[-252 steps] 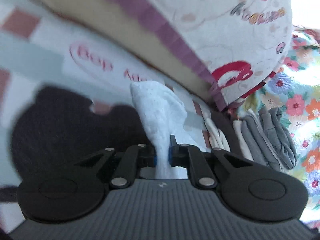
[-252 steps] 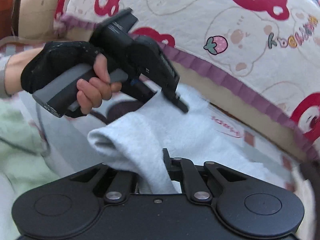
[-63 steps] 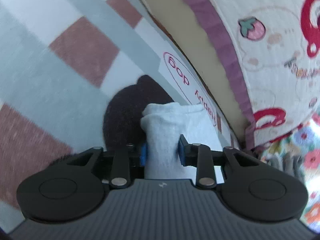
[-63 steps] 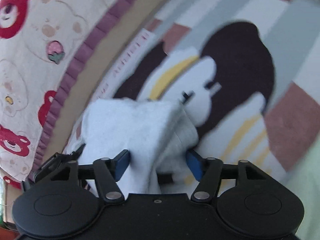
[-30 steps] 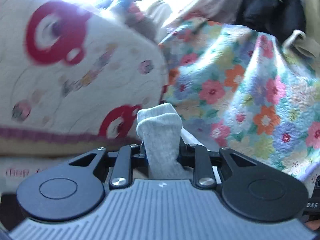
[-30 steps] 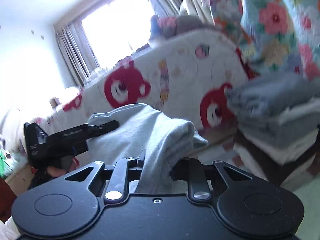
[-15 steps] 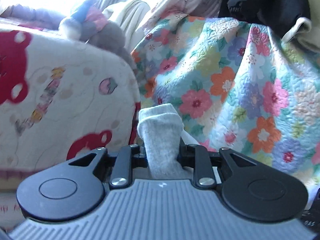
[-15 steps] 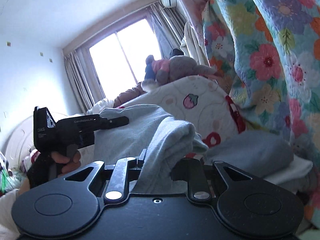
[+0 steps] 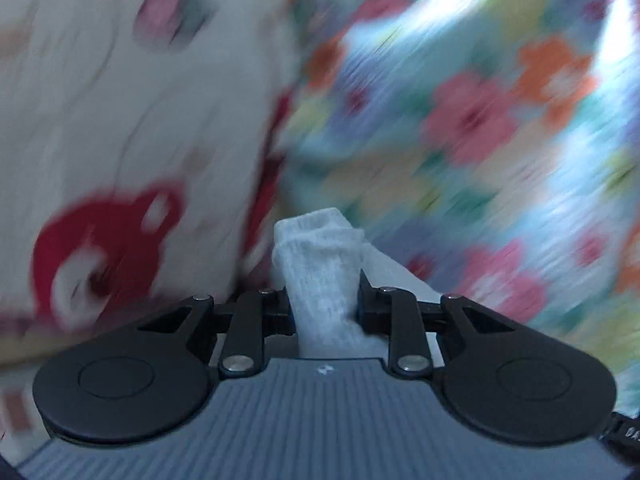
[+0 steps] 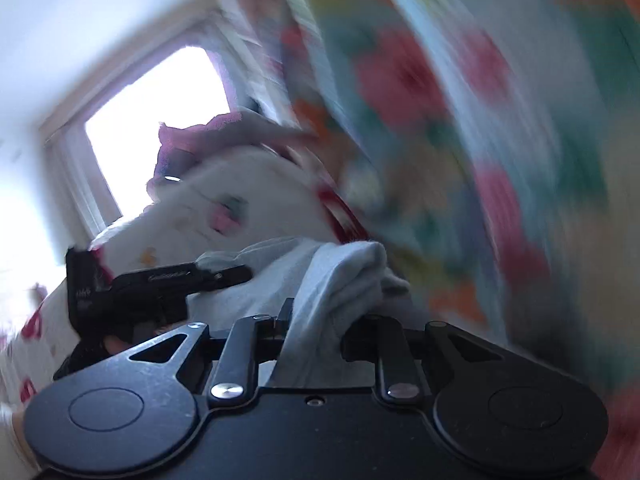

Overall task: Fold clothes
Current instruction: 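Lift the folded shirt with both grippers and carry it to the clothes stack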

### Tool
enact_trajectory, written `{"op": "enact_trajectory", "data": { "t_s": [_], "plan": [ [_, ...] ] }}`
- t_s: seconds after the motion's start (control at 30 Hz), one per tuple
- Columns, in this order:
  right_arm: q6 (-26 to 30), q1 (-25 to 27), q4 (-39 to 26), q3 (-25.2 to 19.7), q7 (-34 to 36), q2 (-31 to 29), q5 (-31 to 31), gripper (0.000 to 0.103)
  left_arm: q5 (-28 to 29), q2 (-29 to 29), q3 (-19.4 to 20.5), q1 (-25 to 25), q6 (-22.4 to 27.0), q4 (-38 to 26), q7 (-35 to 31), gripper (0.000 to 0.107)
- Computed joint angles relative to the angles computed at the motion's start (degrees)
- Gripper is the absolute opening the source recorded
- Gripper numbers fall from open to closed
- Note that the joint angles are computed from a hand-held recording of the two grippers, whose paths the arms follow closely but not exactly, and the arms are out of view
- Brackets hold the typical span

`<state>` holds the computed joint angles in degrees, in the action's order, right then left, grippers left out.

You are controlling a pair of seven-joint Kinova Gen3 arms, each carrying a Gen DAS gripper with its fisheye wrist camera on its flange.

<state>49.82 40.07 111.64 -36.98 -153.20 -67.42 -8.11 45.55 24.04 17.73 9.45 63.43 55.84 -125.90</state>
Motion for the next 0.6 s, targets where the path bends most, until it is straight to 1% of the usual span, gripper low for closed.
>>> {"op": "enact_trajectory", "data": {
  "t_s": [0.03, 0.07, 0.13, 0.2, 0.27, 0.33, 0.37, 0.4, 0.43, 0.47, 0.5, 0.53, 0.6],
  "plan": [
    [-1.7, -0.1, 2.7, 0.1, -1.0, -1.7, -1.5, 0.023, -1.3, 0.0, -0.1, 0.2, -0.2, 1.2, 0.2, 0.026],
    [-3.2, -0.5, 4.6, 0.2, -2.7, -3.0, -2.3, 0.023, -1.8, -0.1, 0.7, -0.7, -0.3, 2.1, 0.3, 0.027],
    [-4.0, -0.2, 5.3, 0.1, -4.3, -4.3, -3.5, 0.023, -2.7, -0.2, 5.0, -4.1, -0.7, 2.7, -1.2, 0.027],
    [-1.5, 1.2, 1.7, -1.1, -2.4, -3.1, -1.3, 0.022, -6.4, -0.8, 10.3, -6.7, -2.5, 2.5, -2.9, 0.027],
    [0.3, 2.5, -2.0, -1.9, 1.0, -1.6, 1.4, 0.022, -7.7, -1.2, 15.3, -9.5, -5.4, 2.9, -5.8, 0.026],
    [-0.7, 3.2, -3.7, -1.1, 2.7, -1.7, 2.7, 0.021, -5.4, -1.3, 19.9, -12.4, -9.3, 4.4, -8.4, 0.027],
    [-0.7, 3.5, -4.1, -0.6, 3.4, -1.5, 3.1, 0.021, -4.1, -1.4, 20.9, -12.8, -11.7, 4.9, -8.4, 0.027],
    [-0.2, 3.9, -4.7, -0.2, 4.0, -1.3, 3.3, 0.021, -3.7, -2.1, 20.7, -12.8, -14.0, 5.8, -7.4, 0.033],
    [1.2, 3.6, -5.0, -0.4, 4.8, -0.1, 3.2, 0.022, -4.2, -3.2, 19.5, -12.0, -16.3, 7.1, -6.3, 0.044],
    [3.5, 3.3, -5.5, -0.8, 5.7, 1.5, 2.9, 0.023, -5.7, -4.5, 17.3, -10.2, -18.6, 8.7, -6.1, 0.049],
    [5.3, 3.1, -5.7, -1.2, 6.3, 2.9, 2.6, 0.025, -8.0, -5.6, 14.6, -7.8, -21.0, 10.1, -6.9, 0.048],
    [6.2, 3.1, -5.1, -1.2, 5.9, 3.2, 1.5, 0.036, -10.3, -7.2, 12.0, -5.6, -23.3, 11.8, -8.6, 0.045],
    [5.5, 2.4, -2.8, -1.2, 3.6, 0.9, 0.1, 0.04, -14.9, -10.1, 6.7, -0.9, -28.0, 15.1, -12.4, 0.049]
  ]
}}
